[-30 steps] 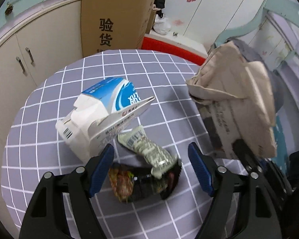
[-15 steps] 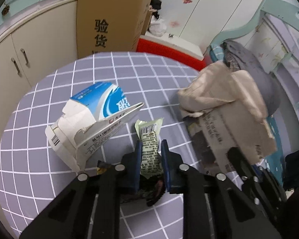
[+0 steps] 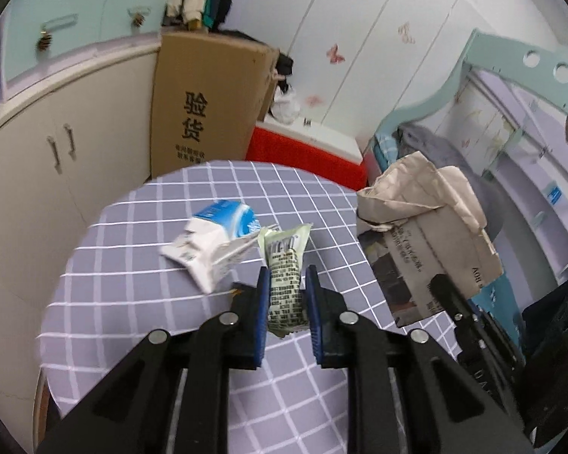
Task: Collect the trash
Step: 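Carry the newspaper and striped wrapper over the bin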
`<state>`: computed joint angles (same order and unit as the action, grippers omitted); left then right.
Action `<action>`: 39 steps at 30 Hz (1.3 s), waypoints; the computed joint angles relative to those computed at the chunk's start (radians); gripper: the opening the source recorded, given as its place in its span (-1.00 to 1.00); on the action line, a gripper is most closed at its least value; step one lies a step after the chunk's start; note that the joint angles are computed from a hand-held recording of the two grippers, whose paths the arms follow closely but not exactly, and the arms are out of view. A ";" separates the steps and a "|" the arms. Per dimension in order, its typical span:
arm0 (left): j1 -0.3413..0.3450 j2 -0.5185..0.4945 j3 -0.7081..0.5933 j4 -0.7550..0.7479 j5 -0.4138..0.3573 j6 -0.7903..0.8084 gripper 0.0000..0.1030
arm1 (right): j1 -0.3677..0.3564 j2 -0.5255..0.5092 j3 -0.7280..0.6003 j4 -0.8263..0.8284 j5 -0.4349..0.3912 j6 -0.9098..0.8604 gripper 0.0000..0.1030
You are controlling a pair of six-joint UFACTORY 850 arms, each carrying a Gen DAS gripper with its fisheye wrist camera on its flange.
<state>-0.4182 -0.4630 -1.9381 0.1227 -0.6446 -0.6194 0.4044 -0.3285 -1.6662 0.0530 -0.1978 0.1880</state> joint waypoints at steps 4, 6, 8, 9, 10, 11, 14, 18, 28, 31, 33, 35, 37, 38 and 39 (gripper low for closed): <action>0.020 0.160 0.191 0.048 0.070 -0.051 -0.65 | 0.053 0.027 -0.007 0.130 -0.007 -0.141 -0.87; 0.029 0.240 0.283 0.127 0.085 -0.128 -0.65 | 0.081 0.031 -0.015 0.222 -0.013 -0.238 -0.87; 0.052 0.317 0.366 0.168 0.092 -0.172 -0.65 | 0.118 0.027 -0.027 0.280 -0.022 -0.303 -0.87; 0.068 0.359 0.414 0.176 0.097 -0.190 -0.65 | 0.136 0.028 -0.026 0.341 -0.027 -0.365 -0.87; 0.085 0.405 0.465 0.190 0.100 -0.211 -0.65 | 0.158 0.019 -0.040 0.360 -0.035 -0.385 -0.87; 0.098 0.438 0.502 0.205 0.100 -0.230 -0.65 | 0.183 0.008 -0.055 0.390 -0.048 -0.420 -0.87; 0.155 0.546 0.629 0.229 0.103 -0.276 -0.65 | 0.258 -0.036 -0.109 0.431 -0.090 -0.471 -0.87; 0.251 0.663 0.771 0.179 0.101 -0.265 -0.65 | 0.346 -0.099 -0.179 0.424 -0.138 -0.479 -0.87; 0.527 0.796 1.056 -0.196 0.101 0.027 -0.65 | 0.501 -0.311 -0.348 0.311 -0.306 -0.376 -0.87; 0.578 0.775 1.102 -0.265 0.096 0.089 -0.65 | 0.515 -0.355 -0.372 0.300 -0.346 -0.353 -0.87; 0.604 0.749 1.126 -0.328 0.096 0.138 -0.65 | 0.521 -0.390 -0.396 0.273 -0.376 -0.325 -0.87; 0.614 0.719 1.138 -0.360 0.098 0.169 -0.65 | 0.520 -0.426 -0.429 0.246 -0.401 -0.298 -0.87; 0.623 0.682 1.140 -0.404 0.103 0.213 -0.65 | 0.520 -0.439 -0.431 0.219 -0.405 -0.274 -0.87; 0.626 0.654 1.134 -0.441 0.106 0.247 -0.65 | 0.520 -0.449 -0.439 0.191 -0.407 -0.254 -0.87; 0.619 0.632 1.124 -0.446 0.109 0.247 -0.65 | 0.519 -0.463 -0.456 0.172 -0.413 -0.241 -0.87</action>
